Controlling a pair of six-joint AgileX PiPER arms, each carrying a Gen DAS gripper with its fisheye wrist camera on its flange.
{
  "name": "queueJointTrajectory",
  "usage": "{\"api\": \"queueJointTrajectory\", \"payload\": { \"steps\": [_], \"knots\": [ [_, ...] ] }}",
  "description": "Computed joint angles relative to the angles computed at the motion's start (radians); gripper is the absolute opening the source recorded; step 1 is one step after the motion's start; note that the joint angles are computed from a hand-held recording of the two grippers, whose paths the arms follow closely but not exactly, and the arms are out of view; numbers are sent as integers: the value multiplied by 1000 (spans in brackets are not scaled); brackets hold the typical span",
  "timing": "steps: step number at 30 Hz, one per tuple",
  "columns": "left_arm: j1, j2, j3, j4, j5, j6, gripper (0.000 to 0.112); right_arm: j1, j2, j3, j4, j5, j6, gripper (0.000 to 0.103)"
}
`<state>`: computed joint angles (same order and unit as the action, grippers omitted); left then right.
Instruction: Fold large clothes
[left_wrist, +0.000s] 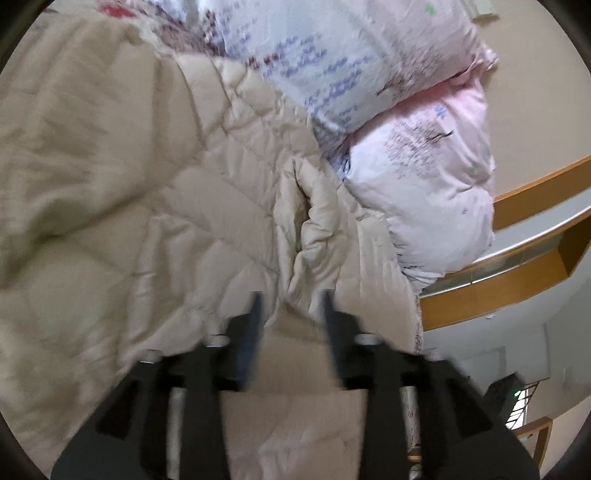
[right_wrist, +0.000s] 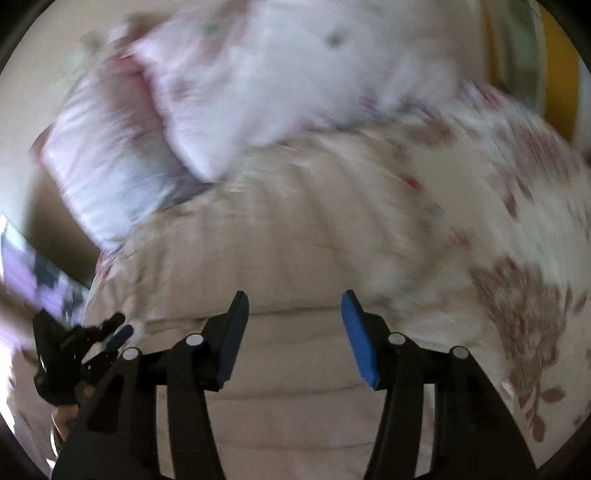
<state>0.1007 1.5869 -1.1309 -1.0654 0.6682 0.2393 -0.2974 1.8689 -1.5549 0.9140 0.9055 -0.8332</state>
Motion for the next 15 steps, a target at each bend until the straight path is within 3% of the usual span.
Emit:
{"api": "queueJointTrajectory", "payload": {
  "steps": [4,8,12,14,15],
  "knots": [
    [115,-168,125,-2,44,93,54,173,-32,-39,-92,-32,-18,51],
    [284,-326,233,56,103,148,56,404,42,-162,-316,-115,118,47],
    [535,-422,308,78,228,212,56,558,127,-254,-537,-213,280,47],
    [677,-435,332,64,300,257,56,609,206,-343,-661,-188,379,47],
    [734,-436,342,52,325,281,56,628,267,-428,-724,-123,428,47]
  ]
}}
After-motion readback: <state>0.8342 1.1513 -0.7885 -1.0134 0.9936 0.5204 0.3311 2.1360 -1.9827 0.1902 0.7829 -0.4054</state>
